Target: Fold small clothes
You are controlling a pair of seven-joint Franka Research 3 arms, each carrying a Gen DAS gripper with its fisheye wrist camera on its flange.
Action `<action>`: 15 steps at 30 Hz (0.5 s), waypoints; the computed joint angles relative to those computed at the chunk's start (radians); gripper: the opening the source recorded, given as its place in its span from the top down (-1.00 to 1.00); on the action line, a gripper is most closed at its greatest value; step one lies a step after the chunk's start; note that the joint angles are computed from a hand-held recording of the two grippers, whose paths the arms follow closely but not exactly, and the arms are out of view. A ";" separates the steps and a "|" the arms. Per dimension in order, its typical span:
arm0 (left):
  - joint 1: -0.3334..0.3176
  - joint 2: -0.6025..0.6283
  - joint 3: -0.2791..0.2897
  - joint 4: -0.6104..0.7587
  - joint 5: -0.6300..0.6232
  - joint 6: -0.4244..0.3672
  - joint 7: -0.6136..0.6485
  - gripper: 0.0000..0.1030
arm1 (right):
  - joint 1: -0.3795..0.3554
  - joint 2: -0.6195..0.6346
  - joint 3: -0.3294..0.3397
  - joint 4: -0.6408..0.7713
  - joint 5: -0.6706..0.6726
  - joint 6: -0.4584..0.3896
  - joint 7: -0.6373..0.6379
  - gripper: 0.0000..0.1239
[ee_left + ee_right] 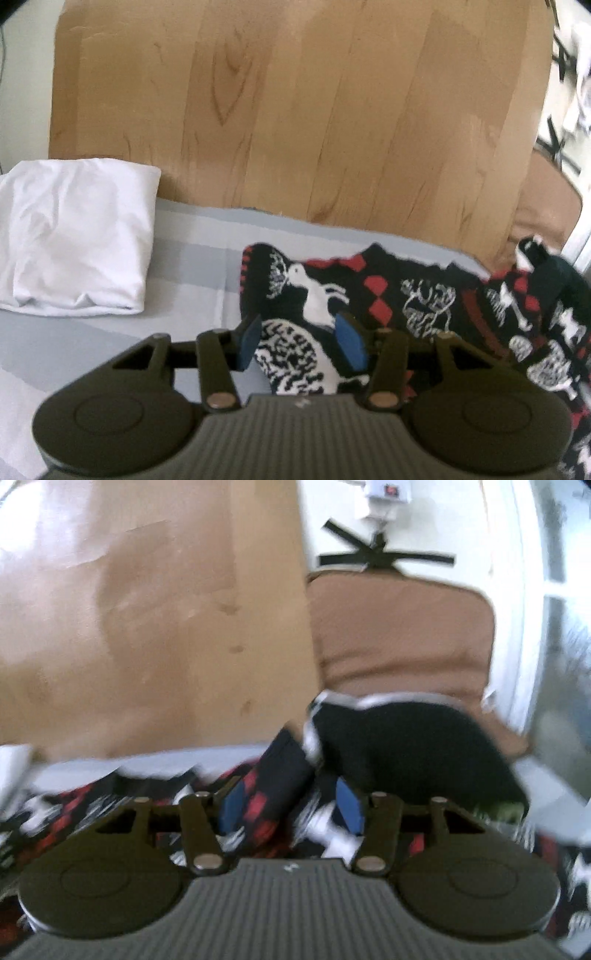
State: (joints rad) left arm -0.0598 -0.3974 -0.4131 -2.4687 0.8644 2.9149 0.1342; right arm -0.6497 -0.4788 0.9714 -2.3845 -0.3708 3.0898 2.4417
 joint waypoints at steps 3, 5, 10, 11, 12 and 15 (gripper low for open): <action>0.000 0.013 -0.004 0.012 0.010 -0.038 0.009 0.16 | -0.199 0.034 0.160 0.091 -0.062 -0.029 0.001 0.12; -0.012 0.023 0.011 0.014 0.001 -0.047 0.019 0.17 | -0.234 0.123 0.201 0.140 -0.107 -0.059 -0.067 0.82; 0.008 0.011 0.012 0.001 0.049 -0.027 -0.043 0.71 | -0.197 -0.048 0.120 0.074 -0.116 0.007 0.006 0.91; 0.010 0.012 0.014 0.000 0.051 -0.020 -0.050 0.71 | -0.169 -0.104 0.081 0.035 -0.081 0.023 0.028 0.91; 0.008 0.015 0.017 0.000 0.048 -0.019 -0.049 0.68 | -0.157 -0.146 0.064 0.010 -0.063 0.020 0.029 0.87; 0.007 0.016 0.006 0.010 0.062 -0.065 -0.052 0.50 | 0.003 -0.118 -0.078 -0.044 -0.035 -0.060 -0.135 0.33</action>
State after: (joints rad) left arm -0.0528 -0.3810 -0.4072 -2.4587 0.9265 2.8502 0.0825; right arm -0.6470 -0.5963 0.8932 -2.4281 -0.4061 3.0303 2.3069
